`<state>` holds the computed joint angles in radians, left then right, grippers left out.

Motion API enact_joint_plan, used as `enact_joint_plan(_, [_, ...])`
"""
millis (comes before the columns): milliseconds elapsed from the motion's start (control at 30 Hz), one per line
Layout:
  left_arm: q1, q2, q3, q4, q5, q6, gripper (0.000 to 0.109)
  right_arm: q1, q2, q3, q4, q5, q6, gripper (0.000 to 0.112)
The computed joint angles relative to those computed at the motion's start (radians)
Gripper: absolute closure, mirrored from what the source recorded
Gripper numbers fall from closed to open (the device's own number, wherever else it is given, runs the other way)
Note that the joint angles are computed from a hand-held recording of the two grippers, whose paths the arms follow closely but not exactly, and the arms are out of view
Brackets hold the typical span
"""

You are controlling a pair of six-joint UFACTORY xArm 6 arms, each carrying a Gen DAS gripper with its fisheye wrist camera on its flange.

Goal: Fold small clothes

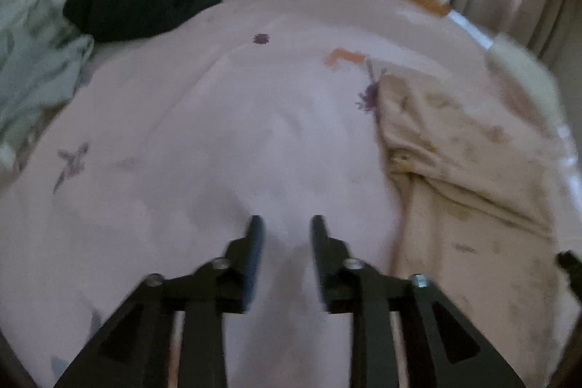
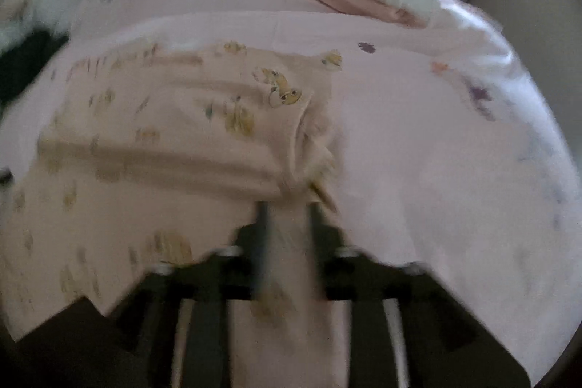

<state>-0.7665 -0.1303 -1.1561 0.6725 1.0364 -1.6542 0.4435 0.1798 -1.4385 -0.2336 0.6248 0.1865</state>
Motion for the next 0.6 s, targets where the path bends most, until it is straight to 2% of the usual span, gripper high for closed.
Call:
enact_joint_plan(67, [-0.018,-0.072,0.073,0.023,-0.061,-0.054,0.062,-0.006,-0.078,0.09,0.062,-0.054,-0.041,0.052])
enact_joint_plan(100, [-0.023,-0.095,0.092,0.025,-0.072,-0.069,0.062,-0.017,-0.119,0.129,0.114,-0.056,-0.058,0.051])
enact_joint_plan(200, [-0.065,-0.121,0.099,0.043,-0.026,-0.11,0.059,-0.049,-0.176,0.179,0.241,-0.024,-0.102,0.05])
enact_joint_plan(267, [-0.066,-0.113,0.089,0.047,-0.027,-0.121,0.059,-0.066,-0.196,0.202,0.241,-0.012,-0.069,0.05])
enact_joint_plan(400, [-0.062,-0.155,0.166,0.04,-0.137,-0.212,0.055,-0.068,-0.233,0.26,0.287,-0.015,-0.048,0.049])
enact_joint_plan(467, [-0.057,-0.153,0.182,-0.02,-0.183,-0.168,0.055,-0.067,-0.244,0.281,0.335,-0.006,-0.055,0.048])
enact_joint_plan(533, [-0.066,-0.148,0.184,-0.041,-0.192,-0.144,0.055,-0.074,-0.269,0.315,0.474,0.013,-0.127,0.048])
enact_joint_plan(600, [-0.061,-0.168,0.22,-0.056,-0.274,-0.146,0.055,-0.088,-0.288,0.333,0.577,0.042,-0.173,0.044])
